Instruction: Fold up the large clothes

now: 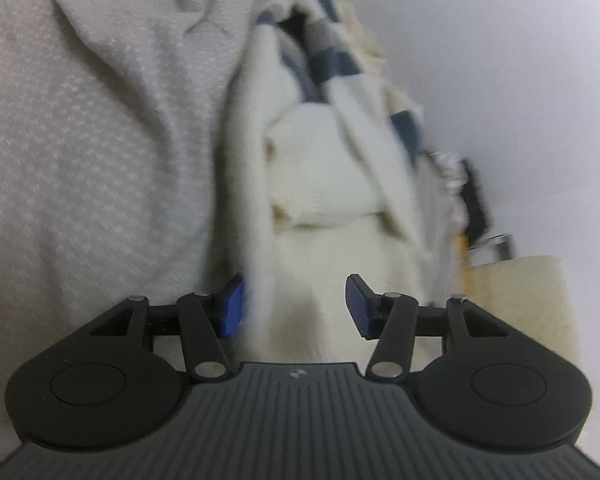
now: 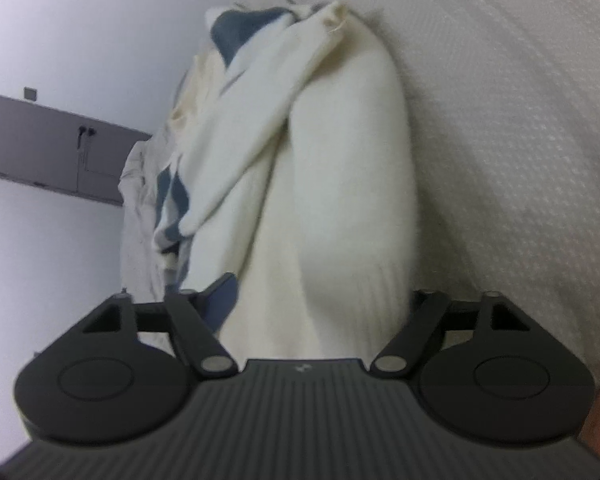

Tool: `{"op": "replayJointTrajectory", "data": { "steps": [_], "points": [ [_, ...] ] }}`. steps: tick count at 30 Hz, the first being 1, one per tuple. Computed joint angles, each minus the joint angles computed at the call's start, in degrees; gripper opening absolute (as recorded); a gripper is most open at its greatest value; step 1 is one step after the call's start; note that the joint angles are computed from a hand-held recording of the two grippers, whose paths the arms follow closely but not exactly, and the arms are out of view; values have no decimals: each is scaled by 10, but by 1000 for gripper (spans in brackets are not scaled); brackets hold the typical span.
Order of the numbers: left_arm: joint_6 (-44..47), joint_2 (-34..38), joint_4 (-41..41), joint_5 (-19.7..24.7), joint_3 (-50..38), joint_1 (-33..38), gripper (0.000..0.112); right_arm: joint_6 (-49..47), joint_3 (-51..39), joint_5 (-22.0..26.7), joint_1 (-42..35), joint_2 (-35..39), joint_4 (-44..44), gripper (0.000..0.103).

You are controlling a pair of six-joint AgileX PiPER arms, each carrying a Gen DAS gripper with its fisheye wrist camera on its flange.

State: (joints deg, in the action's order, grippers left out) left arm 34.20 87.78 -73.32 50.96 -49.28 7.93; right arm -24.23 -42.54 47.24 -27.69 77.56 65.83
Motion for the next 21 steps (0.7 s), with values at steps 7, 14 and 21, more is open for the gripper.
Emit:
{"op": "replayJointTrajectory", "data": {
  "steps": [7, 14, 21],
  "points": [
    [65, -12, -102, 75, 51, 37, 58, -87, 37, 34, -53, -17, 119, 67],
    [-123, -25, 83, -52, 21, -62, 58, -97, 38, 48, -60, -11, 144, 67],
    [-152, -13, 94, -101, 30, -90, 58, 30, 19, -28, -29, -28, 0, 58]
  ]
}}
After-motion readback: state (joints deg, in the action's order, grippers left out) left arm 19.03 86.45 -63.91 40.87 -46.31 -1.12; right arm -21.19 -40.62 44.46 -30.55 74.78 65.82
